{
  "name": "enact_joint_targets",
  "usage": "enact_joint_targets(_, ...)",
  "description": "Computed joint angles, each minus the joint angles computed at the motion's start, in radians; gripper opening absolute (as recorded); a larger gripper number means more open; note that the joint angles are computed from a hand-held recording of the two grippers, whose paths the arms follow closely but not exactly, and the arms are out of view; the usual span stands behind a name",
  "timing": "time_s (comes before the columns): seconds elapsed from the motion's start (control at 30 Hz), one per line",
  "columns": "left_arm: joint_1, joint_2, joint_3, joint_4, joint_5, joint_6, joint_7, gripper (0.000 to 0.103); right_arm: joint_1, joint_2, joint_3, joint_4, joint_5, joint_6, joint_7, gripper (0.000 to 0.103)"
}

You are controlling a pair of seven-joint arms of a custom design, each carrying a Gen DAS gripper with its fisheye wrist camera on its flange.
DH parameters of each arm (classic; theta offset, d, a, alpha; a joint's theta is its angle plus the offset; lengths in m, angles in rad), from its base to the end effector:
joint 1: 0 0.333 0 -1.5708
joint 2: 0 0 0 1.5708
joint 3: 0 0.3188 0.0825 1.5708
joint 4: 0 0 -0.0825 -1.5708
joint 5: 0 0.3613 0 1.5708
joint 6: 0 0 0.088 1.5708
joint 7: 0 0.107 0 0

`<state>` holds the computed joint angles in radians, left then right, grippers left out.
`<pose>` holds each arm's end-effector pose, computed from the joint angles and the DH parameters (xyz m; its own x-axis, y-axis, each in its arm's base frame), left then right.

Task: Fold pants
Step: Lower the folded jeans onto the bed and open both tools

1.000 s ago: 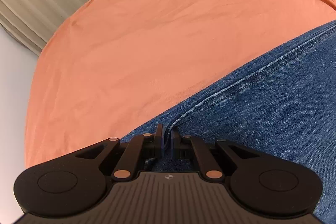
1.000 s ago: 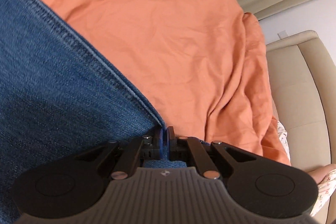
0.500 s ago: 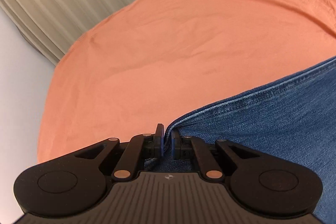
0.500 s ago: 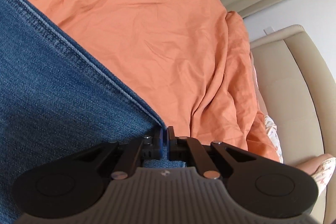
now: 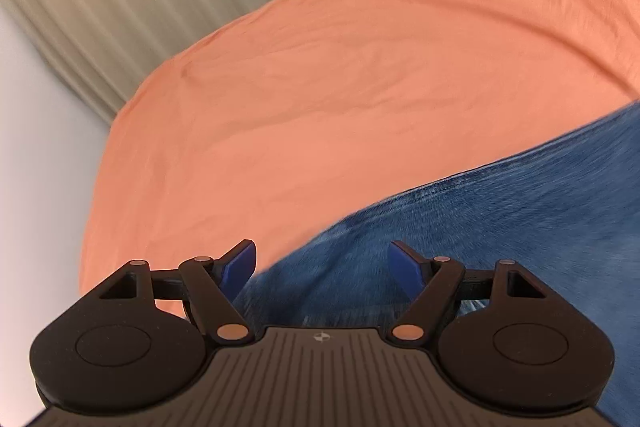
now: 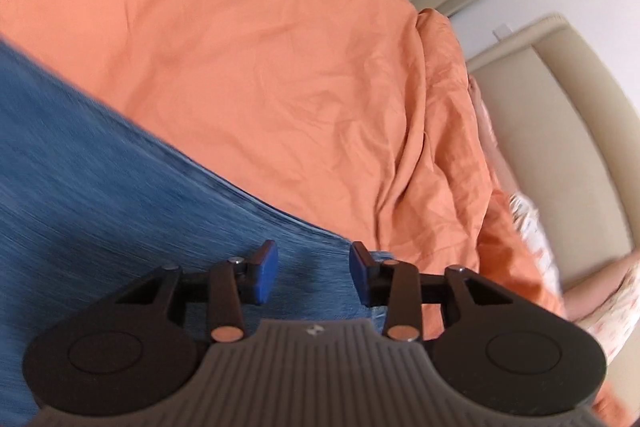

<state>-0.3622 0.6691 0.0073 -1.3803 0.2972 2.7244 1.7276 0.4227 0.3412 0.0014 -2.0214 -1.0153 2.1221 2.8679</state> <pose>0.7045 -0.2743 0.4087 -0.5508 -0.7564 -0.3529 -0.5406 0.6454 -0.5396 0.5372 0.2005 0.2967 -0.3137 -0.7684 0.5578 -0.8859 0.0254 -0.4631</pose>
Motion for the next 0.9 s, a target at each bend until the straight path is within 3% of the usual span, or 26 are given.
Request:
enact_joint_targets(0.13,0.091,-0.102,-0.061,-0.087,-0.124,-0.032,0.001,0.087,0.017,-0.064,0.039,-0.016,0.052,0.106,0.095,0.039)
enact_joint_targets(0.37,0.257,-0.3,-0.132,-0.374,-0.344,0.026,0.049,0.084,0.109,-0.021,0.092,0.05,0.116,0.301,0.211,0.038)
enact_joint_targets(0.57,0.43,-0.366,-0.241,-0.513,-0.769,0.054,0.201,0.084,0.252,0.103,0.067,0.165,0.069,0.492,0.425,0.038)
enact_joint_targets(0.7,0.441,-0.341,-0.23,-0.551,-0.892,0.076,0.226,0.082,0.36,0.221,0.027,0.298,0.022,0.535,0.486,0.038)
enact_joint_targets(0.9,0.456,-0.32,-0.233,-0.569,-0.956,0.079,0.323,0.081,0.449,0.391,-0.014,0.538,0.074,0.541,0.387,0.038)
